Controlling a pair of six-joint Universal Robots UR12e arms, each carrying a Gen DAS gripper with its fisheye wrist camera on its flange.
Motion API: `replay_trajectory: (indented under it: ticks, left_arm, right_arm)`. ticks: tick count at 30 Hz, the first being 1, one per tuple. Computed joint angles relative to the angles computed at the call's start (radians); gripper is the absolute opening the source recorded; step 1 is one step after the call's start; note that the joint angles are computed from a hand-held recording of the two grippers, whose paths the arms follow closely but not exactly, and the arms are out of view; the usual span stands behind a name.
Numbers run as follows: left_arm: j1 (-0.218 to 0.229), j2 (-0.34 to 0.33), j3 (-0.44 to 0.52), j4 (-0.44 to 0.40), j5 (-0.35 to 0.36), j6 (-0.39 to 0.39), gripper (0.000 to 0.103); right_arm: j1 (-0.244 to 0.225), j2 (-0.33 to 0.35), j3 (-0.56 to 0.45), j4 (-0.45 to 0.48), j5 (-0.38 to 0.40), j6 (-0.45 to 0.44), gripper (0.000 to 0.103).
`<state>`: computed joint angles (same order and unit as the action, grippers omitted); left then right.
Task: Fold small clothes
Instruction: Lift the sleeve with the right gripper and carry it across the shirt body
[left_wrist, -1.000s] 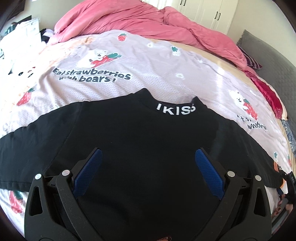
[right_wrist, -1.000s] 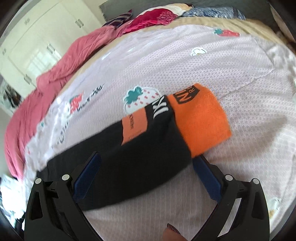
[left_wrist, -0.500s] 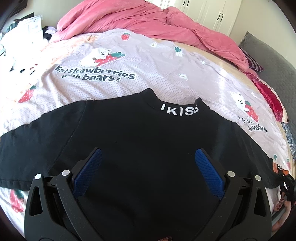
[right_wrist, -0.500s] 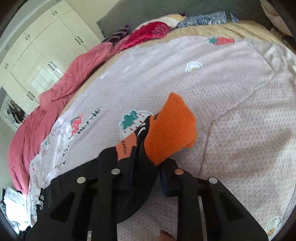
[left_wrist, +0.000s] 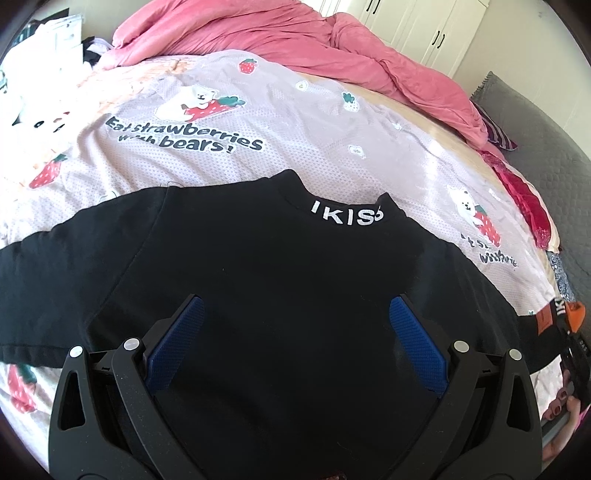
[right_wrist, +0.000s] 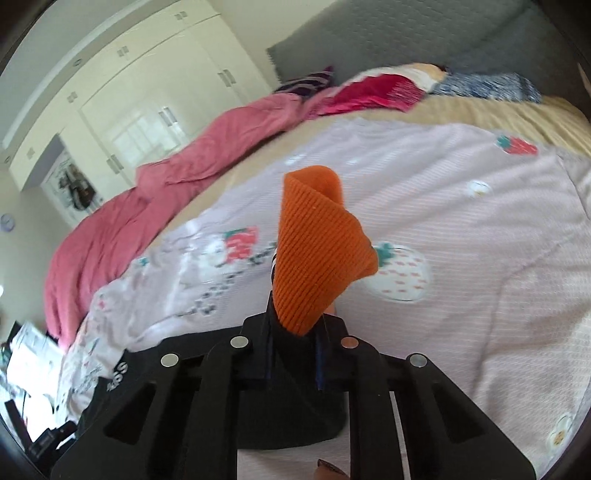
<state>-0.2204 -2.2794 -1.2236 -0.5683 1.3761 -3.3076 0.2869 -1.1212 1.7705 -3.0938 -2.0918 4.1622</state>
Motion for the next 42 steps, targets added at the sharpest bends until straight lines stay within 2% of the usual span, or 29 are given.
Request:
replay_trajectory:
  ticks: [9,18,32,36,42]
  left_arm:
    - [0.019,0.005,-0.006,0.01,-0.045,-0.042,0.094]
    - [0.04,0.002,0.001,-0.036,-0.152,-0.07,0.094]
    - [0.074,-0.016,0.016,-0.085,-0.311,-0.125,0.094]
    - [0.075,-0.019,0.02,-0.094,-0.32,-0.123,0.094]
    - [0.081,-0.028,0.029,-0.12,-0.37,-0.134,0.094]
  right_arm:
    - [0.038,0.067,-0.14,-0.02,0.063,-0.156,0.014]
    - [0.069,0.134,-0.265,0.008,0.147,-0.262,0.014]
    - [0.104,0.229,-0.402,0.077,0.284,-0.34,0.014]
    - [0.115,0.258,-0.445,0.122,0.312,-0.367,0.016]
    - [0.132,0.297,-0.497,0.162,0.35,-0.394,0.017]
